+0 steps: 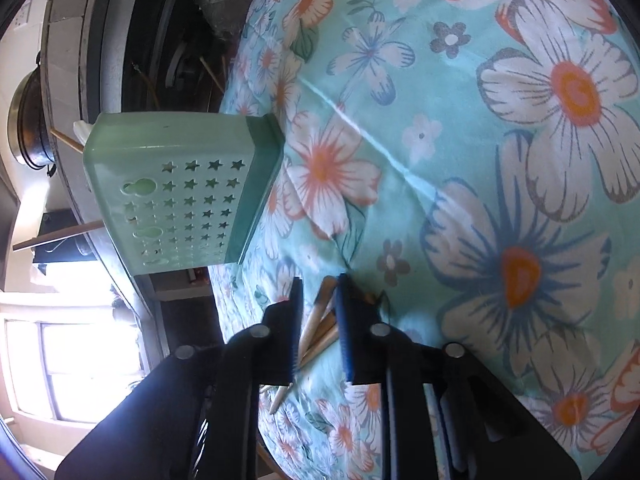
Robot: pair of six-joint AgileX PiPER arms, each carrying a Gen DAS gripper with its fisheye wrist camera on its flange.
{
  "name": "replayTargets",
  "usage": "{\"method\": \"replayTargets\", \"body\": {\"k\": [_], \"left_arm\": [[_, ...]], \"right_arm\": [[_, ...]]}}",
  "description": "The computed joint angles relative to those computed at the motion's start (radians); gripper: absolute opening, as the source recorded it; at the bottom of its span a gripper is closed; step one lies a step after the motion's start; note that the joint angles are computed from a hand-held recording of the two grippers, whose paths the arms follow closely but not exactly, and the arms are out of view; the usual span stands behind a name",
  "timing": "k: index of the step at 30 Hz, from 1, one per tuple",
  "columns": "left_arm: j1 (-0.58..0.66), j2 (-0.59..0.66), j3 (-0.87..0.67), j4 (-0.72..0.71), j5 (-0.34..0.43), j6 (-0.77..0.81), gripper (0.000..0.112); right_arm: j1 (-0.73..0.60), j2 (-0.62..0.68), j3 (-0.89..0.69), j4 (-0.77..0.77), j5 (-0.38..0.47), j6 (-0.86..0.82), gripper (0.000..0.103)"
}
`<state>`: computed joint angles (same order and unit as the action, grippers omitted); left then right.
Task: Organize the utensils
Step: 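Grasp a chopstick with the right tool while the left tool lifts its chopstick, then lower the chopstick into the holder and open the left tool while the right tool carries its chopstick over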
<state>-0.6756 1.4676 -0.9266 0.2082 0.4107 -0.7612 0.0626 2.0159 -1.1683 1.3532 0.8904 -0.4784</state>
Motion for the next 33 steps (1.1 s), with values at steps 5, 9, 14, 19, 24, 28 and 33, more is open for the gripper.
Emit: {"method": "replayTargets", "body": {"k": [5, 9, 14, 19, 24, 28, 33], "left_arm": [[0.022, -0.014, 0.013, 0.000, -0.011, -0.014, 0.005], [0.053, -0.065, 0.026, -0.002, -0.037, -0.024, 0.005], [0.121, -0.129, -0.010, -0.094, -0.042, 0.075, 0.005], [0.166, -0.149, -0.142, -0.063, 0.008, 0.107, 0.005], [0.180, -0.108, -0.323, 0.182, 0.028, -0.073, 0.004], [0.170, -0.032, -0.479, 0.470, 0.047, -0.308, 0.004], [0.174, 0.127, -0.699, 0.723, 0.105, -0.482, 0.004]], "right_arm": [[-0.027, -0.061, 0.058, 0.048, -0.016, -0.083, 0.010], [-0.064, -0.196, 0.127, 0.067, -0.045, -0.173, 0.009], [-0.106, -0.384, 0.184, 0.054, -0.099, -0.258, 0.007], [-0.169, -0.496, 0.207, 0.053, -0.089, -0.306, 0.007], [-0.217, -0.530, 0.213, 0.079, -0.044, -0.324, 0.007], [-0.237, -0.549, 0.223, 0.095, -0.029, -0.342, 0.007], [-0.254, -0.538, 0.217, 0.104, -0.007, -0.352, 0.007]]}}
